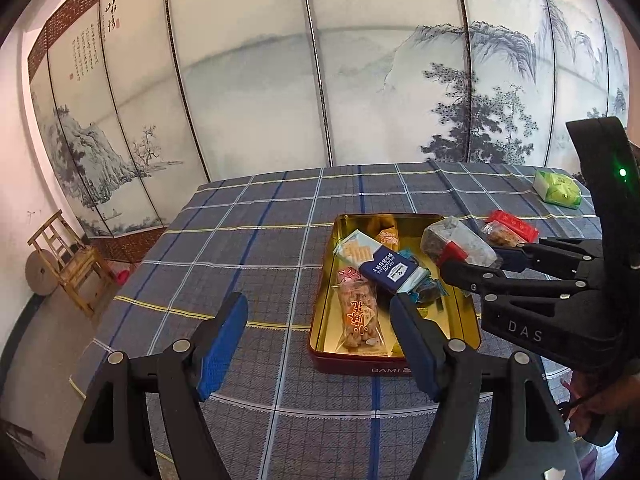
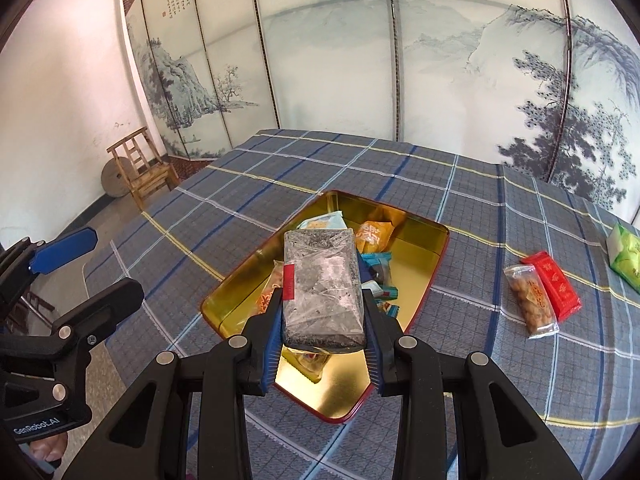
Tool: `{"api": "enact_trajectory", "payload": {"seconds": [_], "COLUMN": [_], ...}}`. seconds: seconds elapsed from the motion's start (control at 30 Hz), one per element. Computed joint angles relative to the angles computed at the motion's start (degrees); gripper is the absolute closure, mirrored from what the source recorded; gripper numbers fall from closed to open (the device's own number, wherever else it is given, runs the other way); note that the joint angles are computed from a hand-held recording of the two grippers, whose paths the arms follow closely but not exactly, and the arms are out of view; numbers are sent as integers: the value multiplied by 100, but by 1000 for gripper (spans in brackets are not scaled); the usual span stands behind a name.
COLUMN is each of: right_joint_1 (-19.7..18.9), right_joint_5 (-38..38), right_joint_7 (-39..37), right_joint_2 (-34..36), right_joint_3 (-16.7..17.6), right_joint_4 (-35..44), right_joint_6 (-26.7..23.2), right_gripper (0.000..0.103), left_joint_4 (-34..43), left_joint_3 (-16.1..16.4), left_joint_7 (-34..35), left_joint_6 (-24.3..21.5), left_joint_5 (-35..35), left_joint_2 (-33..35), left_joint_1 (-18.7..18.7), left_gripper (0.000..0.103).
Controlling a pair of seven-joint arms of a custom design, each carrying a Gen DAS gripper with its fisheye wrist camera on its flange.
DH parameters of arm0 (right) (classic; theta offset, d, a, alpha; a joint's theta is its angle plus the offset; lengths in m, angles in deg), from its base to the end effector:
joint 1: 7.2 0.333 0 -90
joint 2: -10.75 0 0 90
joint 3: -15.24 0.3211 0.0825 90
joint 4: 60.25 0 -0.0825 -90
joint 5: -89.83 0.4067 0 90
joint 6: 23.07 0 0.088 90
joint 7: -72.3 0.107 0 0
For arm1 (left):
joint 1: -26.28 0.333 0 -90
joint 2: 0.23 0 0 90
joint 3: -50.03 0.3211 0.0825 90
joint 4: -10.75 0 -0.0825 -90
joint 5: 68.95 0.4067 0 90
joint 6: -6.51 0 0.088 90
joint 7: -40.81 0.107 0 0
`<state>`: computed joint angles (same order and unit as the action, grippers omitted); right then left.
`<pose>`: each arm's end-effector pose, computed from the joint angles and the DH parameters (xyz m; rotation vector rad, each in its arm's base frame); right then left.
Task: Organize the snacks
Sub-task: 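Lower the clear pack into the gold tin and open the right tool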
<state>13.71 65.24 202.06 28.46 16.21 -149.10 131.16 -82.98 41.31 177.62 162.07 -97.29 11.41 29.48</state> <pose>0.6703 0.2820 0.5672 -1.6543 1.6690 -0.6546 0.6957 -0.0398 0.5985 -1.1721 2.0630 -0.9346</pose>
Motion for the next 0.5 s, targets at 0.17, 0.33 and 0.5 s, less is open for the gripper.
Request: {"api": "enact_trajectory", "payload": {"seconds": [0.17,0.33,0.5], "right_joint_1": [31,39,59], "right_joint_5": [-10,32,87], "right_joint_7": [-25,-83,-162], "right_joint_2": [69,136,226], "right_joint_3": [3,14,26], "right_joint_4": [94,167,262], "right_joint_6": [-44,-80,-143], "right_gripper": [67,67,67], "left_joint_4": [12,65,109], "left_joint_3": [7,32,43], "left_joint_7": [21,-77,-176], "left_joint_6": [-12,-55,-77], "left_joint_5": [-28,64,170], "left_joint_2": [26,83,138], "left_joint_1": [29,29,30], "left_gripper": [32,32,32]}}
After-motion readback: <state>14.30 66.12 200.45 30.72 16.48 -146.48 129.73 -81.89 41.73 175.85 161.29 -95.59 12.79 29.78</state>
